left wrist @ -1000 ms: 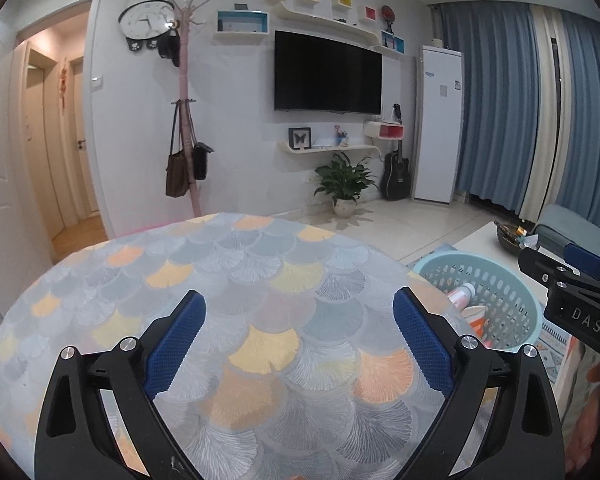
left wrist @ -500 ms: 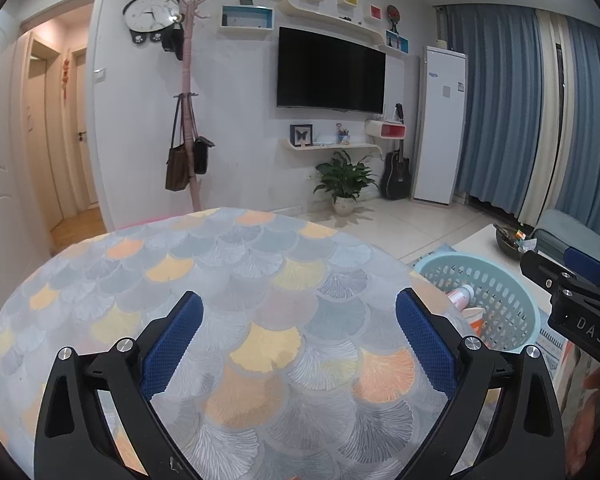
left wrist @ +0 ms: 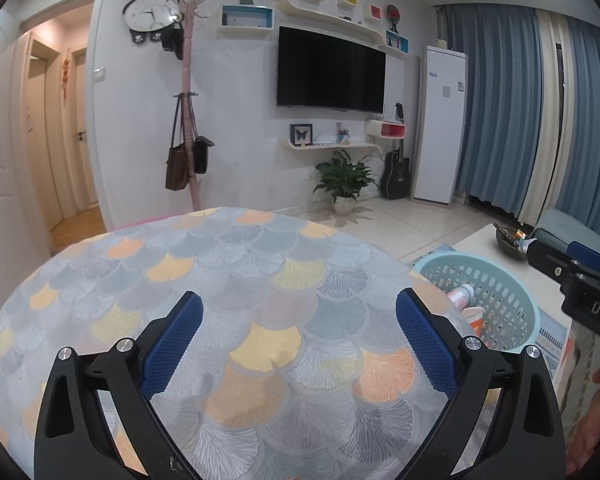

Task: Collect trash

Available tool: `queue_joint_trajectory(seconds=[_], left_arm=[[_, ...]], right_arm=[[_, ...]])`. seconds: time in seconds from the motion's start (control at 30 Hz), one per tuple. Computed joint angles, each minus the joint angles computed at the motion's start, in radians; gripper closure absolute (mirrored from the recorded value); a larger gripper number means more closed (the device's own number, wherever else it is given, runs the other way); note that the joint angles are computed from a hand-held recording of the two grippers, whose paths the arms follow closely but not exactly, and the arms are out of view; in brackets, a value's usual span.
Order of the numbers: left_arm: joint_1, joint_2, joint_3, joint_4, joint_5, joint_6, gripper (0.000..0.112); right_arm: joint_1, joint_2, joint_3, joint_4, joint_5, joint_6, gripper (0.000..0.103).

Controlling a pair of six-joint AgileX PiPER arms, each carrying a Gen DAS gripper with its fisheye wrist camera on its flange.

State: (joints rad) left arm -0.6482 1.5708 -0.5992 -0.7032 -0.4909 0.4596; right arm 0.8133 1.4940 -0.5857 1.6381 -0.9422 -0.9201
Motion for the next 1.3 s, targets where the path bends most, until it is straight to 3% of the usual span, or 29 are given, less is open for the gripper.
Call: queue_joint_trajectory(seconds=[1.3], left_arm=[[0.0,-0.01,0.0,0.002,0.018,0.0,0.018]], right_arm=[[0.004,-0.014,-0.007,0.023,0.01,-0.023,0.031]])
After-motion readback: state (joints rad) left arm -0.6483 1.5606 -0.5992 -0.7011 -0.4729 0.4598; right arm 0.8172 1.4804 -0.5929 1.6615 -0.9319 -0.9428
